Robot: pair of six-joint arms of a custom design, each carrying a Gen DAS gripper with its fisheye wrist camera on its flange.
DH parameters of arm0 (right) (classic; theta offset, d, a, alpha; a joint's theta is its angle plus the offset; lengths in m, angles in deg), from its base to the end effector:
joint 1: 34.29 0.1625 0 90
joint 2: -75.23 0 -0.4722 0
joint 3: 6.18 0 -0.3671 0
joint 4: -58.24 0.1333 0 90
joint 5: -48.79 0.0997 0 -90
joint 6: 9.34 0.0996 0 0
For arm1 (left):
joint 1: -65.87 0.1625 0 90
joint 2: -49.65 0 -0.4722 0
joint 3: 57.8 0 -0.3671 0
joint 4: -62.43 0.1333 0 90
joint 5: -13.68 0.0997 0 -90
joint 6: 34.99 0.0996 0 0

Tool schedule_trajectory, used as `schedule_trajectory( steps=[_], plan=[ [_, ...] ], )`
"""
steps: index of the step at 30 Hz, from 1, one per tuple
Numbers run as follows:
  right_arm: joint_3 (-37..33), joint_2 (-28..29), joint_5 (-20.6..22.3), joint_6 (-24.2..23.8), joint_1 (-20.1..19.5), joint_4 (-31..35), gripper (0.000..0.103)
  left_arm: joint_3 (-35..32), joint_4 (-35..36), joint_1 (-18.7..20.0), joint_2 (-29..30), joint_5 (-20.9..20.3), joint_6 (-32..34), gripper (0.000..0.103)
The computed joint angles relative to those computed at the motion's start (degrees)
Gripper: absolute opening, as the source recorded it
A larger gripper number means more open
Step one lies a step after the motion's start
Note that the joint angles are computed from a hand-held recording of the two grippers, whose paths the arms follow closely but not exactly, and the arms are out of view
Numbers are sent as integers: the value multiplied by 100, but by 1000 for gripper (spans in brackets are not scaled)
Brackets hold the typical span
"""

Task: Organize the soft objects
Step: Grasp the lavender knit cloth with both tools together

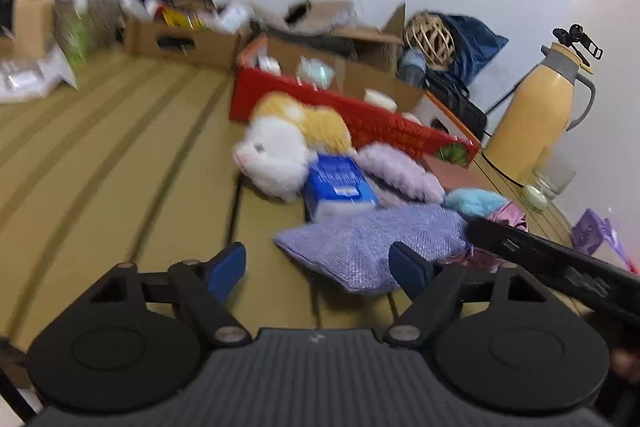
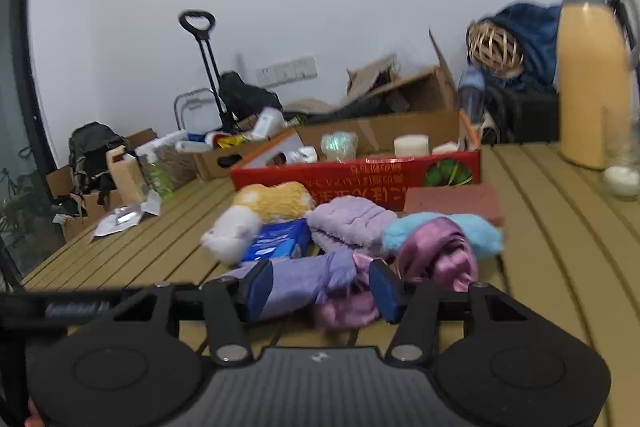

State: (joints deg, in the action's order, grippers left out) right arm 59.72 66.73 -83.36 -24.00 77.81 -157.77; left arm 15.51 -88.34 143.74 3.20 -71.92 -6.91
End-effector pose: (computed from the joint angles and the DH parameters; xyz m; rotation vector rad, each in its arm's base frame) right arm 0.3512 -0.6883 -0.0111 0.1372 -2.1519 1.4720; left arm -0.0284 -0.8029 0.3121 0.9531 2.7013 -0.8495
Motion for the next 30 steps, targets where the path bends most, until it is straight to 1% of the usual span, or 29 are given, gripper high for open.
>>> schedule_trajectory(
  steps=[2, 3, 4, 5, 6, 7, 8, 9, 11, 13, 14, 15, 17, 18, 22, 25, 30],
  plan=[
    [-130, 12, 89, 351, -122, 361, 49, -261, 473, 78, 114, -139, -131, 77],
    [-213, 78, 137, 327, -158, 347, 49, -273, 445, 123, 129, -287, -94, 77],
    [-251, 119, 194, 283, -181, 280, 49, -311, 451, 137, 151, -344, -83, 73],
    [-272, 148, 248, 272, -198, 217, 47, -384, 525, 162, 182, -437, -101, 68],
    [-246, 144, 291, 293, -208, 166, 44, -499, 690, 204, 222, -603, -85, 50],
    [-234, 138, 292, 317, -205, 171, 34, -619, 915, 235, 259, -744, -45, 32],
    [-263, 169, 252, 229, -185, 131, 23, -698, 1092, 247, 279, -815, -28, 25],
    [-294, 201, 196, 59, -149, 58, 18, -695, 1152, 246, 269, -855, -3, 19],
    [-421, 307, -21, -395, -37, -59, 10, -519, 976, 218, 185, -829, 115, 15],
    [-627, 472, -282, -1132, 127, -212, 9, -426, 948, 223, 108, -903, 211, 10],
    [-641, 504, -322, -1362, 193, -267, 7, -345, 949, 223, 32, -931, 256, 9],
    [-549, 466, -289, -1351, 238, -242, 6, -250, 924, 215, -41, -937, 341, 9],
    [-259, 347, -150, -1091, 321, -210, 5, -1, 787, 202, -209, -929, 555, 9],
    [-177, 333, -107, -1100, 367, -244, 5, 107, 728, 198, -284, -909, 629, 9],
    [-5, 349, -162, -950, 512, -347, 4, 389, 639, 203, -521, -882, 727, 8],
    [100, 353, -196, -960, 601, -563, 4, 654, 426, 180, -699, -875, 768, 8],
    [190, 335, -260, -1125, 710, -1056, 4, 936, 95, 140, -862, -1090, 809, 8]
  ],
)
